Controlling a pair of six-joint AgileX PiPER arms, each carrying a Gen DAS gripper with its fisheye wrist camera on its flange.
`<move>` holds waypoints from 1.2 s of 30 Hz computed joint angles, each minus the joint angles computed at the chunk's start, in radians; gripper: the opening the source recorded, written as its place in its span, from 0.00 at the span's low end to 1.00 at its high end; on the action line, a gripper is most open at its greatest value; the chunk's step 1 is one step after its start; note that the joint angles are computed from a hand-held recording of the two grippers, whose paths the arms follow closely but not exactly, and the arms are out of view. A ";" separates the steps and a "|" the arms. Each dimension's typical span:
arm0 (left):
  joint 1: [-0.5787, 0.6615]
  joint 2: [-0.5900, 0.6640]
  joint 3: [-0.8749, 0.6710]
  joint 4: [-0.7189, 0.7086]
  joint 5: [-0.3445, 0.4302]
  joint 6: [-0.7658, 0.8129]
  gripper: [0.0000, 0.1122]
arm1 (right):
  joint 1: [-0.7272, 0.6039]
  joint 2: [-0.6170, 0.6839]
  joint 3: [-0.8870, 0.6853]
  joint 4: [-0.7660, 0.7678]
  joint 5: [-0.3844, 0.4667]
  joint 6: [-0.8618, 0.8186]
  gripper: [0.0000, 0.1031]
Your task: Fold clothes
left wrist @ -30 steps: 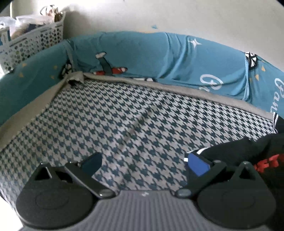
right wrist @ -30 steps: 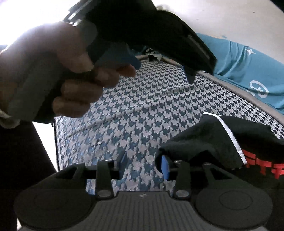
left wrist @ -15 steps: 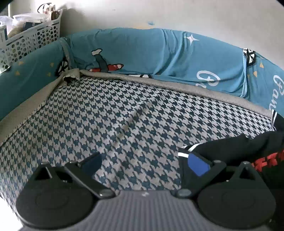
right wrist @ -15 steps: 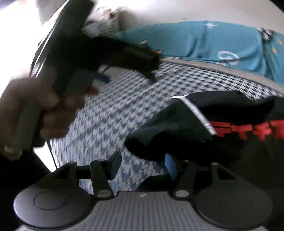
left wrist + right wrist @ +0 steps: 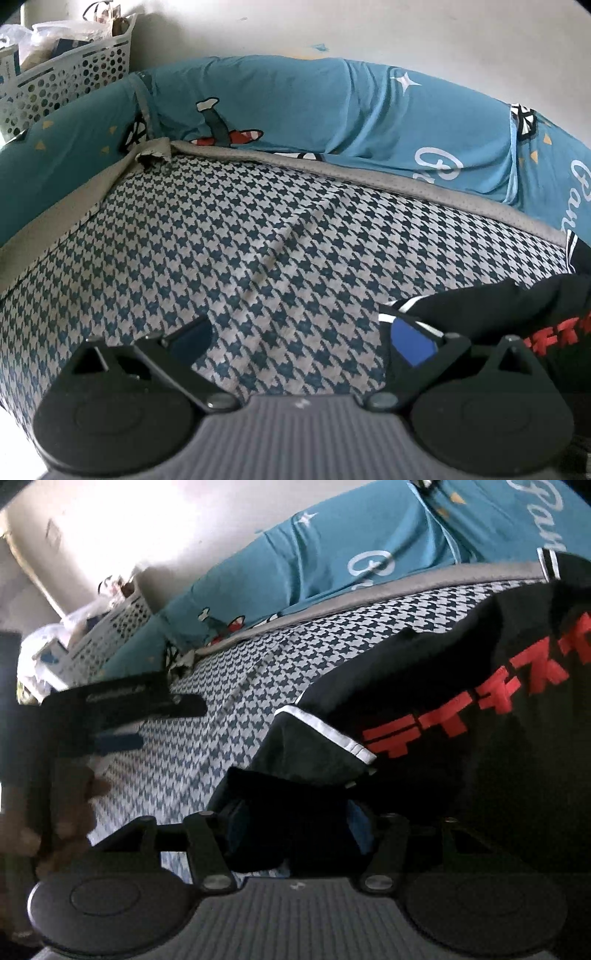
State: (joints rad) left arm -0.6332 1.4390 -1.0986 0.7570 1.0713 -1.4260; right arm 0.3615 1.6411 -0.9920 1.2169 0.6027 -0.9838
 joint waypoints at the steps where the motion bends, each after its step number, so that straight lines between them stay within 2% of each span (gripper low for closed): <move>1: 0.001 -0.003 0.003 -0.002 -0.002 0.000 0.92 | 0.004 0.008 -0.004 0.010 -0.009 -0.006 0.56; 7: 0.002 -0.016 0.016 0.001 -0.002 -0.006 0.92 | 0.059 0.051 -0.023 0.098 -0.112 -0.089 0.56; 9: 0.001 -0.019 0.018 0.006 0.004 -0.009 0.92 | 0.086 0.055 -0.023 0.115 -0.159 -0.103 0.43; 10: 0.001 -0.021 0.018 0.007 0.008 -0.009 0.92 | 0.095 0.056 -0.022 0.132 -0.174 -0.117 0.23; 11: 0.002 -0.024 0.018 0.007 0.012 -0.009 0.92 | 0.104 0.058 -0.022 0.150 -0.188 -0.134 0.11; 13: 0.003 -0.030 0.020 0.020 0.023 -0.015 0.92 | 0.121 0.046 -0.008 0.241 -0.195 -0.259 0.07; 15: 0.000 -0.034 0.019 0.042 0.046 -0.031 0.92 | 0.132 0.034 0.006 0.324 -0.167 -0.390 0.07; 17: 0.000 -0.038 0.018 0.059 0.066 -0.044 0.92 | 0.133 0.024 0.015 0.340 -0.067 -0.478 0.07; 19: -0.002 -0.039 0.015 0.075 0.087 -0.058 0.92 | 0.155 0.008 0.025 0.285 0.001 -0.539 0.07; 21: -0.005 -0.037 0.010 0.086 0.102 -0.063 0.92 | 0.185 -0.005 0.028 0.216 0.051 -0.588 0.12; 22: -0.005 -0.036 0.008 0.086 0.102 -0.063 0.92 | 0.202 -0.013 0.030 0.173 0.061 -0.600 0.18; 23: -0.005 -0.036 0.006 0.087 0.101 -0.062 0.92 | 0.217 -0.021 0.034 0.132 0.059 -0.601 0.32; 25: -0.005 -0.034 0.004 0.086 0.100 -0.059 0.92 | 0.246 -0.039 0.046 0.068 0.031 -0.596 0.46; 29: -0.026 -0.024 -0.003 0.100 0.096 -0.056 0.92 | 0.239 -0.037 0.032 -0.003 0.040 -0.524 0.46; 32: -0.043 -0.018 -0.008 0.113 0.098 -0.050 0.92 | 0.231 -0.042 0.017 -0.061 -0.006 -0.417 0.46; 36: -0.045 -0.012 -0.009 0.110 0.096 -0.044 0.92 | 0.182 -0.043 -0.009 -0.134 -0.012 -0.295 0.46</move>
State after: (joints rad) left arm -0.6782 1.4266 -1.1078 0.8672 1.1675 -1.4705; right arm 0.5440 1.5980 -1.0008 1.0830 0.5903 -1.2792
